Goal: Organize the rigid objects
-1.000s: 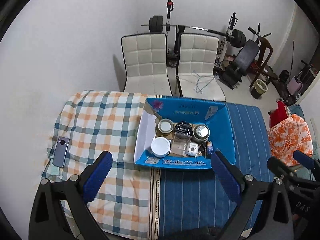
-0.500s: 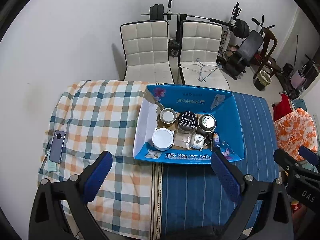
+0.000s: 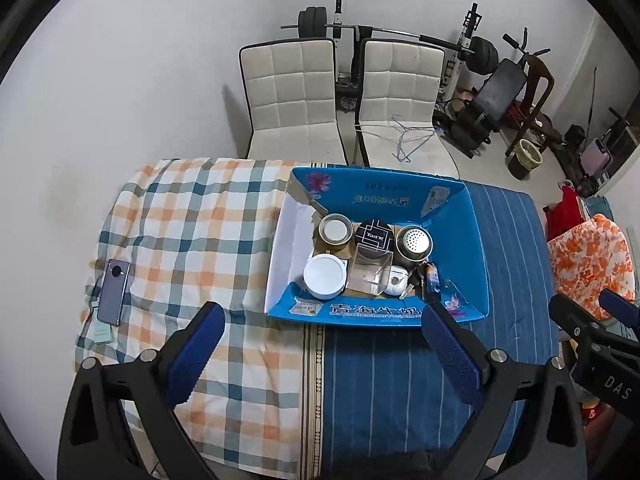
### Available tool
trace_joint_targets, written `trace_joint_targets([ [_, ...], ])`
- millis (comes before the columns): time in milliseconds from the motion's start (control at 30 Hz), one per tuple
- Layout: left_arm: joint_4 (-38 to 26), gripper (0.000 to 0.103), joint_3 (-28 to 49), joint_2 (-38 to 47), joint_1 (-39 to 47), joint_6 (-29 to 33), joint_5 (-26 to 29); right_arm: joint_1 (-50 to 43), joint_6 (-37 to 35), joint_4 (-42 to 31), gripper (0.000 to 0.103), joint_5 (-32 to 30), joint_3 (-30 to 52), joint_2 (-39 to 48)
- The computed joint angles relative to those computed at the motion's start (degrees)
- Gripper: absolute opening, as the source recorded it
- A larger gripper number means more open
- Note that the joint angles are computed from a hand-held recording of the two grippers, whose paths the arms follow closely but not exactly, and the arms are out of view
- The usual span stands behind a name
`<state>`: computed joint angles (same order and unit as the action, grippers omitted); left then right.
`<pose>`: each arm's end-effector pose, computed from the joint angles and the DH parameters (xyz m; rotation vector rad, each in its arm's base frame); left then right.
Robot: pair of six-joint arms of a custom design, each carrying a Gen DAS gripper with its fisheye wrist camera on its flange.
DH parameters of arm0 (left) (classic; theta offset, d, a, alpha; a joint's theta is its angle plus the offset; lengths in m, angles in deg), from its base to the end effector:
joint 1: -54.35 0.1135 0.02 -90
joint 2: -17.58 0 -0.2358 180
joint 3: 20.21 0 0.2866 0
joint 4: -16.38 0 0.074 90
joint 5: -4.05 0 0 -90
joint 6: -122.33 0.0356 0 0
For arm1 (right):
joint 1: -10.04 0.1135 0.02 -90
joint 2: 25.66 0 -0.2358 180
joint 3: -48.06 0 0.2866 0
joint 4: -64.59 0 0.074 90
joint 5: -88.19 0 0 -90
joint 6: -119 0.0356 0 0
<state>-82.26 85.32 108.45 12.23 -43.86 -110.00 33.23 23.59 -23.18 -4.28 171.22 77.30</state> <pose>0.2412 -0.1985 0.3159 -0.8269 2.5946 0.1745 0.3521 0.1525 0.3410 -0.6926 2.6695 0.1432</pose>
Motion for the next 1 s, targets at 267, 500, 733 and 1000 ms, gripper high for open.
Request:
trace_joint_targets([
  [267,1.71,0.101,-1.84,-0.52,0.25,1.09,1.16,0.14,-0.01,-0.14,0.096,0.73,-0.43,-0.32],
  [500,2.18,0.101,-2.1,-0.78,0.14,0.75,1.45,0.05,0.15,-0.18,0.096,1.02,-0.18,-0.44],
  [733,2.2,0.101,-2.32,-0.97,0.2,0.87,1.36,-0.15,-0.03,-0.64,0.096,1.0,0.51,-0.24],
  [1000,1.74,0.101,-2.07,-0.74,0.01,0.61,1.42,-0.18,-0.18,-1.27,0.096,0.86,1.33,0.07],
])
